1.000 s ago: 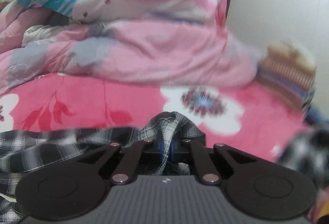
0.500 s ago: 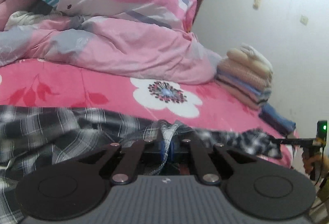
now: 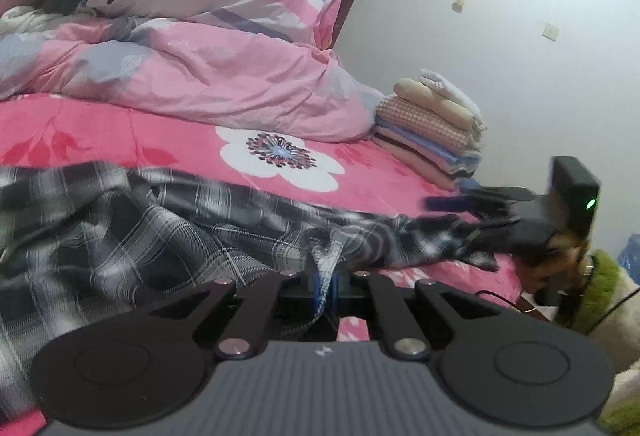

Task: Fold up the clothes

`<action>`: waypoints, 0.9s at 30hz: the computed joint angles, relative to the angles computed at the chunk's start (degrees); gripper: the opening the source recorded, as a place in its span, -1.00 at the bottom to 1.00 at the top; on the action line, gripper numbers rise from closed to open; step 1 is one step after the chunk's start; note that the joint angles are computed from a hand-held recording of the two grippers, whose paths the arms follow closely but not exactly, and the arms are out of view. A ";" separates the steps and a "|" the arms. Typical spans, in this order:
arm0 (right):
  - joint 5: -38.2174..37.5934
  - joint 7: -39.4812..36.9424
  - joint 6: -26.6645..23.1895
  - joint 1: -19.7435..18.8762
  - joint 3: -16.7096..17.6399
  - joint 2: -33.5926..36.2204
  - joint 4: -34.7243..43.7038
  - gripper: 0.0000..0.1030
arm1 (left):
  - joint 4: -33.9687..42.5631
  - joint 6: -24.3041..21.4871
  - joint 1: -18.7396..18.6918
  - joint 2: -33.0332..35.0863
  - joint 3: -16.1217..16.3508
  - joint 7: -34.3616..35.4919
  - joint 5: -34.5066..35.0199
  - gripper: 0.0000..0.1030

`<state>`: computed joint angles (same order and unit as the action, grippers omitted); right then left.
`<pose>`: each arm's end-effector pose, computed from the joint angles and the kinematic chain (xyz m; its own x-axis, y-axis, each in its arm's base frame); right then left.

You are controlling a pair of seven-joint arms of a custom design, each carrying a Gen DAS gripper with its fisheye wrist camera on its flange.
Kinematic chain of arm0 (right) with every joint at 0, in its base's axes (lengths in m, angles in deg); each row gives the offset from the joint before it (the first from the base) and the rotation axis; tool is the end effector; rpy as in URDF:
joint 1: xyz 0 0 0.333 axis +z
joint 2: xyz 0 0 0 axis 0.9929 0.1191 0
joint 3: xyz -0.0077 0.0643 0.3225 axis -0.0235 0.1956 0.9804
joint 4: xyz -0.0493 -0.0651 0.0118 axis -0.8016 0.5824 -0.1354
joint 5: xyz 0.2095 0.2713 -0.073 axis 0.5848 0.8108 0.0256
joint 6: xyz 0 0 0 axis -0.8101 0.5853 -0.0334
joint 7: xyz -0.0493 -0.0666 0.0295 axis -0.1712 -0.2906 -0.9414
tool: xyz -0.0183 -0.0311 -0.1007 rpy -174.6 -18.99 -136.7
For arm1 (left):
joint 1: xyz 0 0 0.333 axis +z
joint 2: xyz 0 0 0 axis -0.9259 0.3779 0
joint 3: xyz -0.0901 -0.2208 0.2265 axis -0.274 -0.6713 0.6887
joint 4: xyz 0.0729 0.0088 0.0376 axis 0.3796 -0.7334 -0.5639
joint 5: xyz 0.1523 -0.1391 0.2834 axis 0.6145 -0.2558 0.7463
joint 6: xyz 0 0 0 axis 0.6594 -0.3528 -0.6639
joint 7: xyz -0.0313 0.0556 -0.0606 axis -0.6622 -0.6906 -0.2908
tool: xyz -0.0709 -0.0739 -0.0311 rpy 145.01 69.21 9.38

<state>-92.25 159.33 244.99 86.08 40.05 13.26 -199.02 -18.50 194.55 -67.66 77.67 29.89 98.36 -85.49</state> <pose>0.5285 0.0767 0.5027 0.0009 -0.9891 0.1476 -0.5184 -0.1266 -0.8457 0.6797 -0.2087 0.5087 -0.8173 -0.4410 0.3709 -0.5150 0.2702 -0.8135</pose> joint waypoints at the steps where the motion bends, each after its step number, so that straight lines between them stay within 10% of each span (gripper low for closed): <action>1: 4.27 -7.72 0.25 0.52 0.83 2.37 1.61 -0.12 | -1.23 -0.07 0.60 -0.76 -0.25 0.43 -0.90 -0.88; 6: 15.41 -27.85 -3.49 3.84 1.01 8.58 6.00 -0.14 | -6.24 -1.71 2.98 -4.70 -0.57 6.39 -6.80 -0.88; 8: 17.20 -26.92 -6.47 5.42 -0.30 8.89 7.05 -0.72 | -6.69 -2.51 2.45 -5.22 0.52 6.88 -6.37 -0.88; 12: 3.90 -7.10 -4.70 6.72 -3.22 3.38 5.04 -0.88 | -6.05 -3.46 1.58 -4.67 1.97 5.63 -4.94 -0.88; 17: 0.39 -1.03 -5.41 4.36 0.93 -6.67 -2.09 -0.92 | -3.32 -5.80 1.63 -2.86 2.47 2.16 -3.11 -0.87; 23: 33.38 -28.89 -4.65 7.85 2.32 -10.48 -13.54 -0.91 | -0.80 -4.35 2.14 -1.77 2.80 -7.16 -1.89 -0.47; 27: 38.81 -29.47 -5.42 7.06 5.55 -7.56 -14.26 -0.80 | 0.65 -2.68 2.13 -0.86 0.99 -7.81 -4.44 -0.33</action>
